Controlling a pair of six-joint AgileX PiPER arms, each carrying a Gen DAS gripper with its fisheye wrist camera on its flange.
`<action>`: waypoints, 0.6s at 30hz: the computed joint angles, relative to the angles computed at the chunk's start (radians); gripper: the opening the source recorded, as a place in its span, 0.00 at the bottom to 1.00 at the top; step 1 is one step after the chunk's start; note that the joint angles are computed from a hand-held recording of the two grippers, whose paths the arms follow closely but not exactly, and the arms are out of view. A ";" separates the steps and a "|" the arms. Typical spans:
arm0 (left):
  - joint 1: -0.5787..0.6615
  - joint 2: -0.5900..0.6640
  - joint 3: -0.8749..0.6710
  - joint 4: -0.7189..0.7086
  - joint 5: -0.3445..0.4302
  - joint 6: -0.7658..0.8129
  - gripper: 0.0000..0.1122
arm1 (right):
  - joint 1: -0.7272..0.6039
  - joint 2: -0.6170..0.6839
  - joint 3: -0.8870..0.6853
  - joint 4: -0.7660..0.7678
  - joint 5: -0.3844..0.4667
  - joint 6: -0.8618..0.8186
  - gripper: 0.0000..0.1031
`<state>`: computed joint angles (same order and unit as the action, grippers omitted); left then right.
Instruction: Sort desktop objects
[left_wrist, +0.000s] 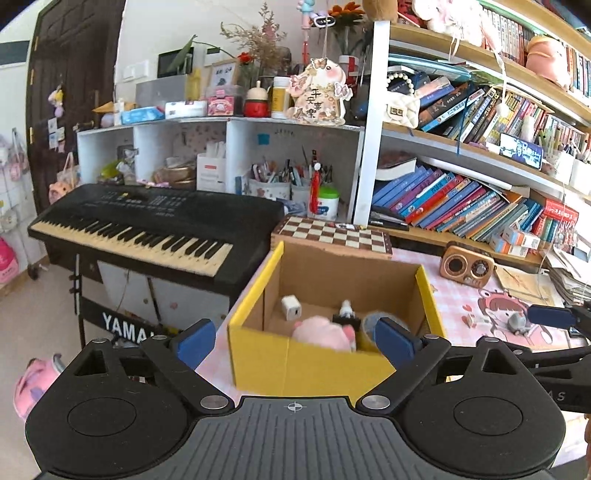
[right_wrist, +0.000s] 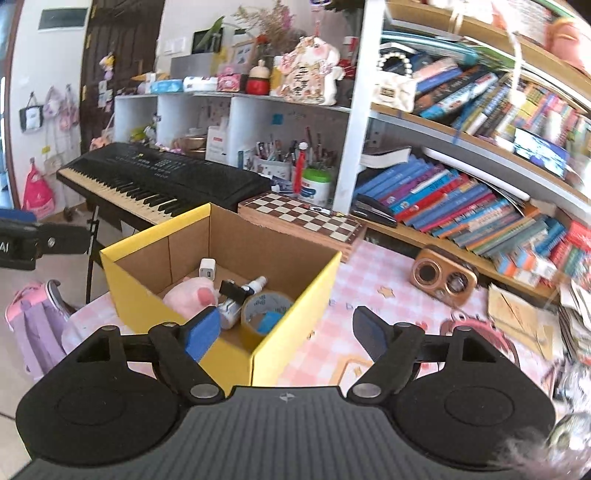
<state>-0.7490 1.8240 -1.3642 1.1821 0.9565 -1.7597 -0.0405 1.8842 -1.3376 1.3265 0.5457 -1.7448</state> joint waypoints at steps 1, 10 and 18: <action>-0.018 -0.009 0.017 0.003 0.014 -0.019 0.85 | -0.009 -0.024 0.042 0.030 0.000 -0.030 0.77; -0.160 -0.052 0.116 0.020 0.102 -0.147 0.85 | -0.073 -0.186 0.339 0.146 0.020 -0.195 0.78; -0.232 -0.054 0.142 -0.017 0.120 -0.176 0.85 | -0.120 -0.263 0.463 0.179 0.034 -0.250 0.80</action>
<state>-0.9813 1.7704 -1.2217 1.1653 1.0762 -1.9357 -0.1601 1.6215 -0.8742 1.5059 0.5795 -1.9945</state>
